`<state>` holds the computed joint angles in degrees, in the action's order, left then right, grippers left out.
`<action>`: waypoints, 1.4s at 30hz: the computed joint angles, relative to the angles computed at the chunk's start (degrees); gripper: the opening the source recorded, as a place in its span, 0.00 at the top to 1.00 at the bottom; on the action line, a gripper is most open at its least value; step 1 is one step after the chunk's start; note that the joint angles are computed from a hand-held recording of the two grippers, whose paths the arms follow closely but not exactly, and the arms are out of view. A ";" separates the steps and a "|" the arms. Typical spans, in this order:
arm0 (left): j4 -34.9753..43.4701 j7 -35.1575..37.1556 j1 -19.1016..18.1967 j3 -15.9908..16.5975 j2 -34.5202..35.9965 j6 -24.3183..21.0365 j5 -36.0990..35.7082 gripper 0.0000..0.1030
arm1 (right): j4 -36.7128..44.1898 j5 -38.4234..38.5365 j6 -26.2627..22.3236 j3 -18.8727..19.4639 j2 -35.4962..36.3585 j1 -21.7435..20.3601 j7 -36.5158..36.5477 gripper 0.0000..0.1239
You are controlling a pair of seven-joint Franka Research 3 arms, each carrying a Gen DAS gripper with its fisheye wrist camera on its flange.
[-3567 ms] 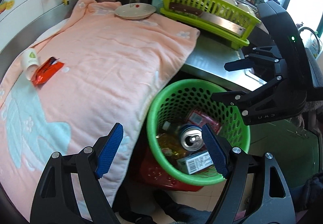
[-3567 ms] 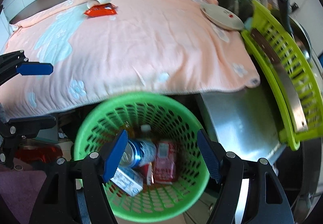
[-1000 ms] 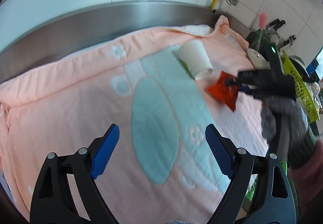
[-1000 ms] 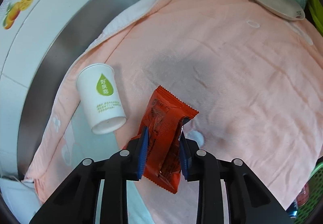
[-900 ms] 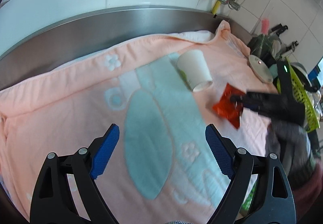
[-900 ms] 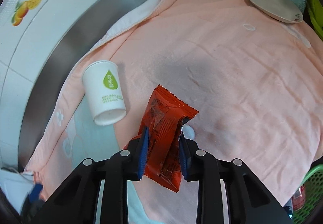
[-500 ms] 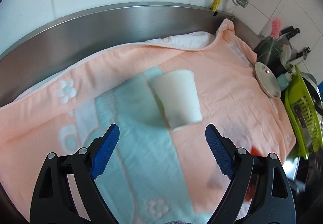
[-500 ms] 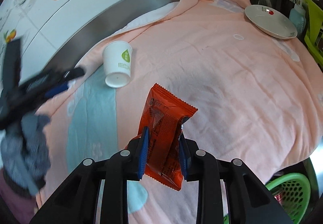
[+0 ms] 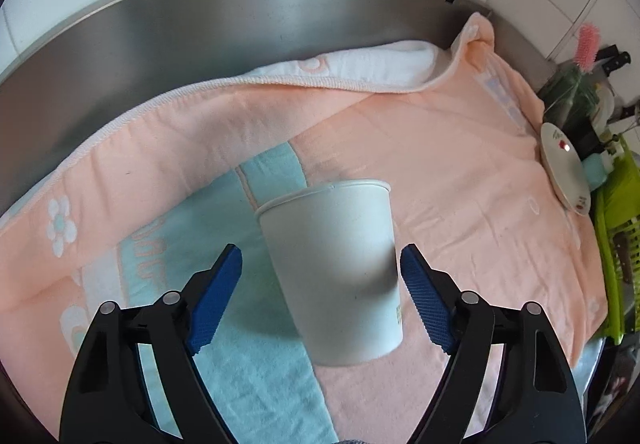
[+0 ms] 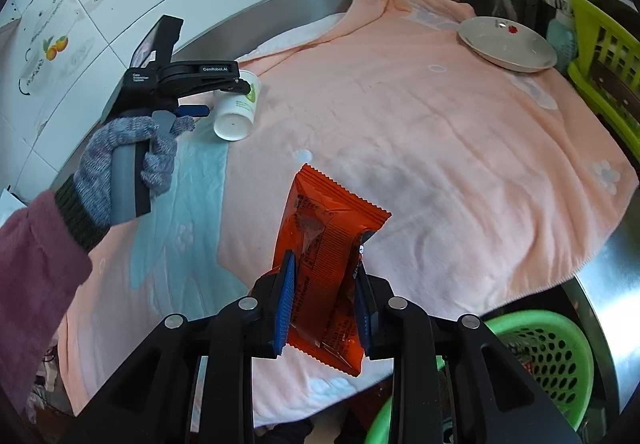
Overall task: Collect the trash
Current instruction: 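Grasp the white paper cup with the left gripper while the right gripper lifts the wrapper, then drop the orange wrapper into the basket with the right gripper while the left gripper drops the cup in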
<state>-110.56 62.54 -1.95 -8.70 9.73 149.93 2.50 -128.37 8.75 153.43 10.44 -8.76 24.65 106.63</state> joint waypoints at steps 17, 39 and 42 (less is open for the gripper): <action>-13.29 -1.69 -2.67 -0.45 -12.18 7.07 1.19 0.37 | -15.49 1.26 -3.67 -1.19 -15.25 -3.51 -5.86 0.79; -32.53 13.32 -28.68 2.17 -32.94 10.40 -15.04 0.37 | -29.58 -7.49 -17.56 3.57 -34.59 -10.81 3.80 0.69; -31.75 16.36 -31.15 2.30 -31.53 10.01 -17.70 0.37 | -30.51 -8.38 -18.85 4.19 -36.47 -10.83 6.20 0.61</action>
<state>-142.31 78.90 -33.10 -6.40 -21.80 159.94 -15.20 -158.88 0.37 134.57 14.62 -45.23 13.82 112.84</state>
